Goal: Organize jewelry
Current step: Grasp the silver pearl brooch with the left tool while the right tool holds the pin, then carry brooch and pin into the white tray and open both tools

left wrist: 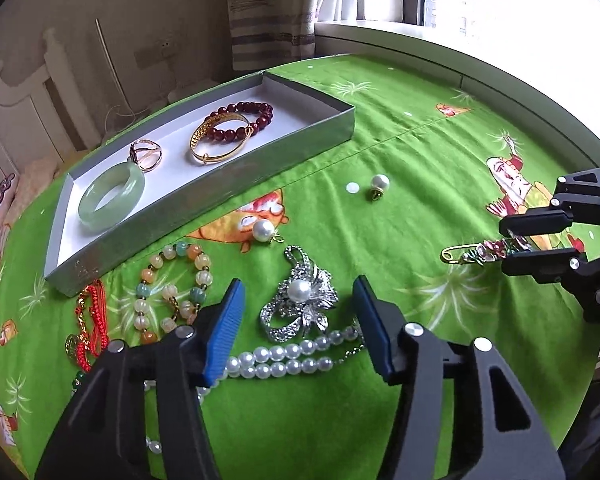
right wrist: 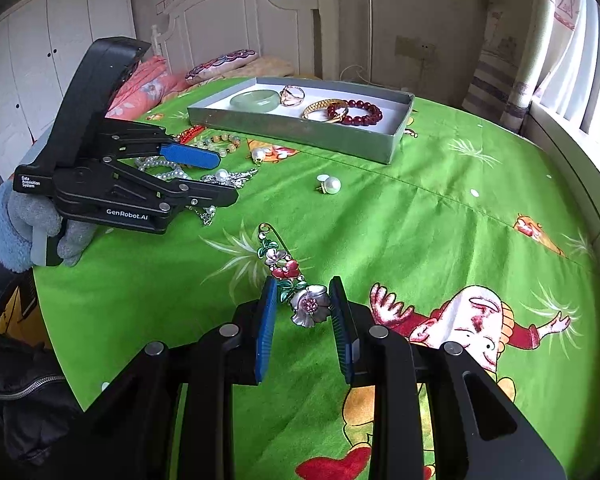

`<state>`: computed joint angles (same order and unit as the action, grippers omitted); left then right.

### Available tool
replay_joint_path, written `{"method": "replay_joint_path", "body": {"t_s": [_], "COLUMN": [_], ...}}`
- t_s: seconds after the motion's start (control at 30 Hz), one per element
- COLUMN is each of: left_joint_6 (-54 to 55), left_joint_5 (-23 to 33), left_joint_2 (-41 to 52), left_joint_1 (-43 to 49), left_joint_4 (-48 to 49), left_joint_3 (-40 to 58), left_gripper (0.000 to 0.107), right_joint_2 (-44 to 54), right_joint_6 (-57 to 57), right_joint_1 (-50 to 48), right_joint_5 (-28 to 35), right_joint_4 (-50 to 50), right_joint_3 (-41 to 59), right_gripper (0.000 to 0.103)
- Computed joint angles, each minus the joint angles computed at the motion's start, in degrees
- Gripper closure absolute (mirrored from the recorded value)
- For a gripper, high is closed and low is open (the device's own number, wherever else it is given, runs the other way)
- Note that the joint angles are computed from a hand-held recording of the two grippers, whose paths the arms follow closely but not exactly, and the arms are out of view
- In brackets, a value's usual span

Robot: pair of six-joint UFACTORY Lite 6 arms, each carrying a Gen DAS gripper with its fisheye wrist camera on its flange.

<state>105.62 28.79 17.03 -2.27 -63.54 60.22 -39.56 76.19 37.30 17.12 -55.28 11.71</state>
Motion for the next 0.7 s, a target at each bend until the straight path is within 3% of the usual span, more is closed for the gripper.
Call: {"method": "replay_joint_path", "body": {"t_s": [0.17, 0.3, 0.43, 0.7], "left_joint_6": [-0.39, 5.07, 6.81, 6.16], "left_joint_5": [3.86, 0.45, 3.41, 6.25], "left_joint_2": [0.7, -2.34, -4.69, -5.97], "left_joint_1": [1.32, 0.55, 2.09, 5.36], "left_joint_4": [0.5, -5.14, -8.36, -10.61], "left_joint_3": [0.78, -3.0, -4.35, -2.23], "left_gripper": [0.075, 0.076, 0.076, 0.076], "right_joint_2": [1.74, 1.19, 0.12, 1.3], "right_joint_6": [2.72, 9.18, 12.68, 11.31], "right_joint_1": [0.46, 3.73, 5.78, 2.36], "right_joint_5": [0.83, 4.73, 8.05, 5.64], "right_joint_4": [-2.06, -6.72, -8.9, -9.43], "right_joint_3": [0.63, 0.5, 0.44, 2.38], "right_gripper": [0.076, 0.076, 0.076, 0.076]}}
